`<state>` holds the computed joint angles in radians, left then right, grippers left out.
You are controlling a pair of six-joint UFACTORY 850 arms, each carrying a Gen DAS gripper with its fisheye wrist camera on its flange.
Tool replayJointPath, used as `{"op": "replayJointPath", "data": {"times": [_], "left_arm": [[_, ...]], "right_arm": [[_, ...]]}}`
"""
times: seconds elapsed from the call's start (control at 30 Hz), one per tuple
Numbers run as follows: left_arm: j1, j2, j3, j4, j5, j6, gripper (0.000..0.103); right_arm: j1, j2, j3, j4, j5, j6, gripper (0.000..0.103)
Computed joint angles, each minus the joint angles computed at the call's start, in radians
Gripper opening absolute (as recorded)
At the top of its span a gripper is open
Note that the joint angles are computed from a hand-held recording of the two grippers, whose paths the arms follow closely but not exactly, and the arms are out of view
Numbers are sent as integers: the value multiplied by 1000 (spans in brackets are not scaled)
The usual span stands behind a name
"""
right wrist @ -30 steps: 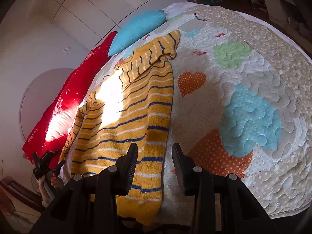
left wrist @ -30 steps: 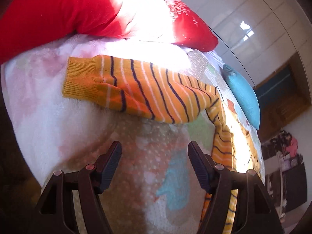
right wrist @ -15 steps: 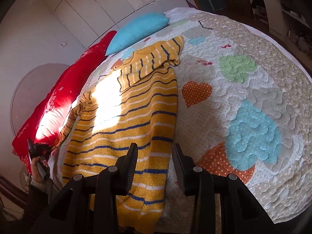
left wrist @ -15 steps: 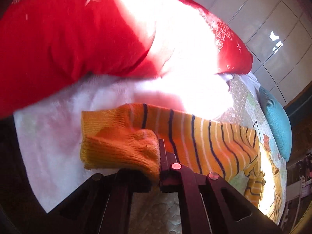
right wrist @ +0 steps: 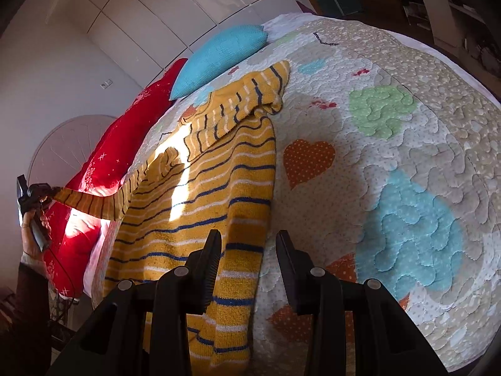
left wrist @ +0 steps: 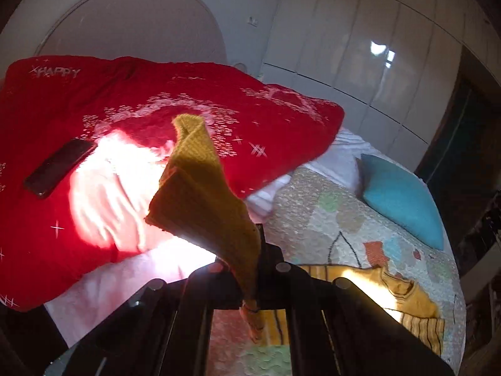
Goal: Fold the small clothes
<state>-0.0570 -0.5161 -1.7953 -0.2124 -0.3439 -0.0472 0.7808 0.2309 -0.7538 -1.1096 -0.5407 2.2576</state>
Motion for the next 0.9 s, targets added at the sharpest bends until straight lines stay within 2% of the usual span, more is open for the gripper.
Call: {"op": "replayJointPath", "data": {"times": [0.1,0.17,0.23,0.37,0.47,0.57,0.67,0.83,0.9], "left_arm": [[-84,-6,11,-240,-45,270,4],[-141,-37,-6,-341,-107,359,4],[-195,-82,-37,-395,-165,391,4],[-294,-163,-92,-453,-233,430,4],[-354,-216,-128,-433,-273,419,4],[-385,-263,-165,-440,-319,430,4],[-413,-281,-175,-397,-320,404,4],[-425,-298,-199,-438,-350,463,5],[-426,-314,-231,-476,-385,492,8]], "right_arm": [[-6,12,22,-16,11,35,40],[-6,20,36,-27,14,60,40],[-1,29,47,-31,9,72,40],[8,57,79,-33,0,104,40],[7,82,109,-49,2,143,40],[4,104,137,-91,14,200,40],[1,110,146,-121,21,230,40],[-2,103,139,-129,15,229,40],[-4,98,136,-129,16,228,40]]}}
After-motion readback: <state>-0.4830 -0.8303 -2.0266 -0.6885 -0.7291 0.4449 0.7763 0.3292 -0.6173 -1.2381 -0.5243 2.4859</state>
